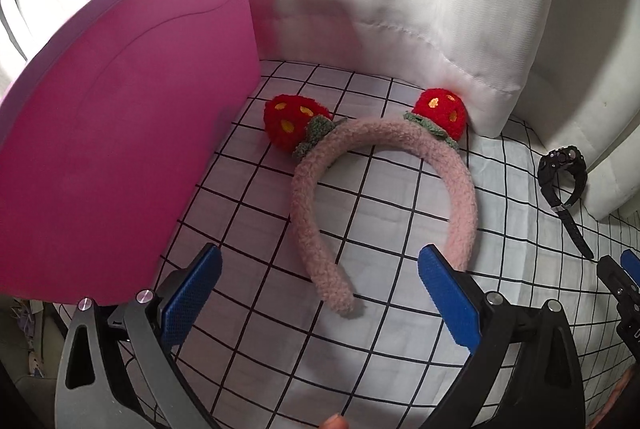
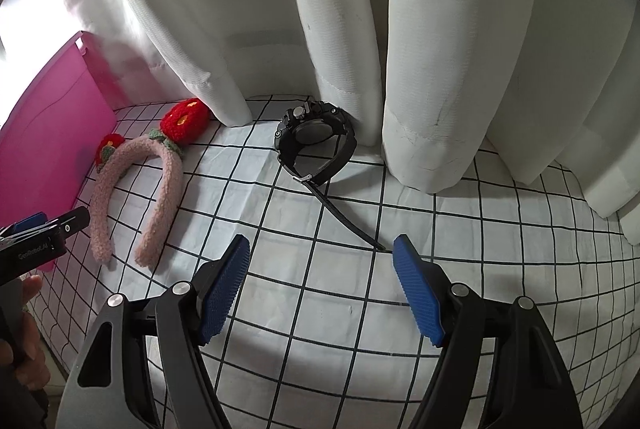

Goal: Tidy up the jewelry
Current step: 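Close the left tool on the pink headband while the right tool grasps the black watch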

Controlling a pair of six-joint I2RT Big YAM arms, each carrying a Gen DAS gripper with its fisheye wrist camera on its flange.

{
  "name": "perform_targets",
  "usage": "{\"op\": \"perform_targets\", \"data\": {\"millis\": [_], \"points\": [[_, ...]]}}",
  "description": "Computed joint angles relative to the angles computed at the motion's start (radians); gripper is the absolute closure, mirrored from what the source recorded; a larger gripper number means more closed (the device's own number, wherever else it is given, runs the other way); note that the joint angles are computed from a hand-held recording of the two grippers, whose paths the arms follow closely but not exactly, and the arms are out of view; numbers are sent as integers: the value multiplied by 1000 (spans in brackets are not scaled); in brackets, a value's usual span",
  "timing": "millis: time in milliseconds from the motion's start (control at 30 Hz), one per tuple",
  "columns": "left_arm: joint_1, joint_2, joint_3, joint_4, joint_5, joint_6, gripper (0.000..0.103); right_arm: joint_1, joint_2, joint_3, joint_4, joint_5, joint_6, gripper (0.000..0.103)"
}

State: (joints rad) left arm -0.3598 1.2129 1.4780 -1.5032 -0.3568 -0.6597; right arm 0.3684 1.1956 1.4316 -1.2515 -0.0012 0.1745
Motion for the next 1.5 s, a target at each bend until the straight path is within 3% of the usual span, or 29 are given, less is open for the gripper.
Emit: {"op": "perform_targets", "data": {"millis": [533, 1133, 1500], "points": [[79, 45, -68, 108, 44, 52, 6, -7, 144, 27, 91, -19, 6, 32], [130, 121, -85, 223, 62, 112, 6, 14, 249, 96, 112, 20, 19, 32], [182, 189, -58, 317, 115, 137, 6, 21, 297, 140, 124, 53, 24, 31]]}}
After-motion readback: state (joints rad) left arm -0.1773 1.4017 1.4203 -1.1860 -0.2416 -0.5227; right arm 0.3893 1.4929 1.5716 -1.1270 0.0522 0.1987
